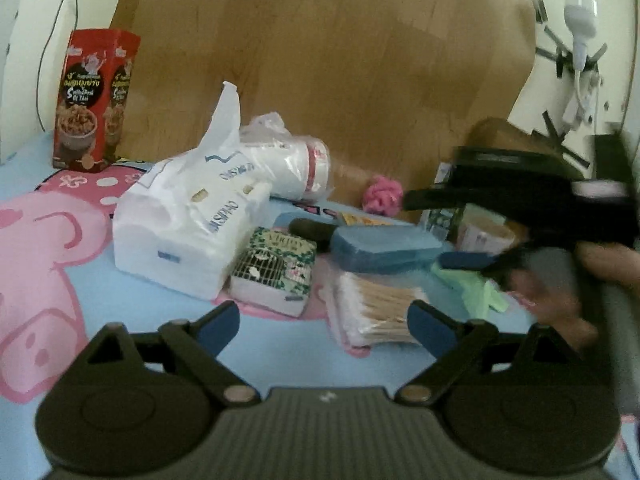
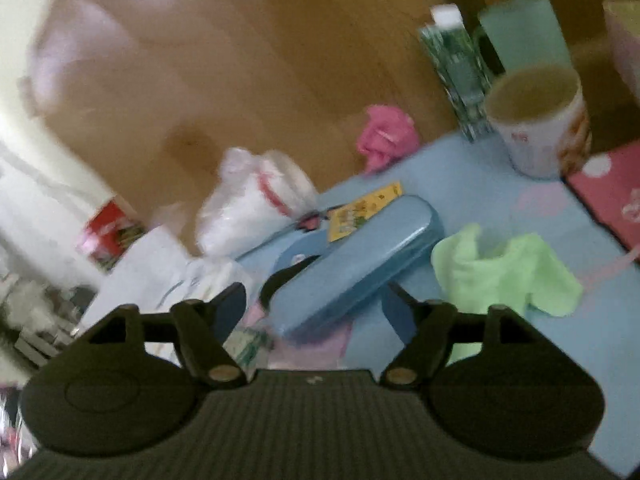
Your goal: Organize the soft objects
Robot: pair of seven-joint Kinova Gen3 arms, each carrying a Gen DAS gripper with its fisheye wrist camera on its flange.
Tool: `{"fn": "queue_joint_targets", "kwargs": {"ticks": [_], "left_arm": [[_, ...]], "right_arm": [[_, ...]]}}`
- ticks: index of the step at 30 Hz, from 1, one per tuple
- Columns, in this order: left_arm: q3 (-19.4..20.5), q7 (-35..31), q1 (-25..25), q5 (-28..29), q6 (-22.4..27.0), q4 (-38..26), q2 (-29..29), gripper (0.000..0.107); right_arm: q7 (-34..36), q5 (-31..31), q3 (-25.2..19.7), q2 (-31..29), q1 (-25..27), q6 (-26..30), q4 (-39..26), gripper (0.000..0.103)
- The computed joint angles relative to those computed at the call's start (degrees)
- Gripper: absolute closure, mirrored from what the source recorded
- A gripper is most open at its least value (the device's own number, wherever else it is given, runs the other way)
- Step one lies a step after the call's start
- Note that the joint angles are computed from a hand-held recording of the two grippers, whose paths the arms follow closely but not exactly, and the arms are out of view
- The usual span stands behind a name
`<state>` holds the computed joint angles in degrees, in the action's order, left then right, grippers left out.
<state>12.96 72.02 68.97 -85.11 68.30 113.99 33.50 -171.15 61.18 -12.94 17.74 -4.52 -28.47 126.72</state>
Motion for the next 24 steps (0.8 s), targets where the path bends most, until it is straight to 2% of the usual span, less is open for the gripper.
{"fn": "queue_joint_targets", "kwargs": {"ticks": [2, 4, 5, 7, 9, 10, 12, 15, 17, 21, 24], "left_arm": [[-0.02, 1.35, 0.08, -1.50, -0.39, 1.00, -0.17, 0.011], [0.18, 1.78, 0.26, -2.53, -0.06, 1.19, 0.06, 0.010], [0.33, 2.00, 0.55, -2.83, 0.41, 1.29, 0.23, 0.010], [0.57, 2.44, 0.78, -3.52, 1.00, 1.56, 0.39, 0.009], [0.82, 3.15, 0.97, -4.25, 1.57, 2.01, 0.44, 0.008], [0.95, 3.60, 1.00, -4.66, 1.78, 2.30, 0.47, 0.008], [1.28, 4.20, 0.93, -5.28, 2.12, 2.71, 0.44, 0.007], [1.78, 4.61, 0.66, -5.66, 2.42, 2.96, 0.42, 0.005], [2.03, 4.80, 0.41, -5.64, 2.33, 3.02, 0.34, 0.005], [2.33, 5.96, -0.23, -6.10, 1.70, 3.70, -0.07, 0.005], [2.61, 6.37, -1.00, -6.44, 0.75, 4.11, -0.46, 0.005]], "right_arm": [[-4.66, -3.47, 1.18, 1.08, -4.59, 4.66, -2.11, 0.012], [-9.32, -6.05, 3.70, 2.54, -9.89, 9.32, -4.65, 0.010], [-11.16, -6.26, 5.31, 3.25, -12.55, 11.65, -5.99, 0.006], [-12.03, -4.67, 8.68, 3.07, -17.86, 16.31, -8.07, 0.005], [-9.18, -3.56, 12.07, 3.03, -23.17, 20.82, -9.45, 0.014], [-6.85, -4.06, 14.13, 2.81, -25.63, 22.06, -9.41, 0.024], [-2.19, -5.95, 16.40, 2.19, -27.36, 21.75, -8.34, 0.028], [1.58, -5.54, 15.07, 1.44, -22.33, 17.51, -5.73, 0.036], [0.64, -1.21, 12.17, 0.36, -17.55, 16.33, -4.30, 0.039], [-1.71, 8.11, 9.52, -1.93, -8.76, 11.77, -0.85, 0.039], [-1.78, 15.07, 7.37, -3.43, -0.80, 5.37, 2.35, 0.039]]}}
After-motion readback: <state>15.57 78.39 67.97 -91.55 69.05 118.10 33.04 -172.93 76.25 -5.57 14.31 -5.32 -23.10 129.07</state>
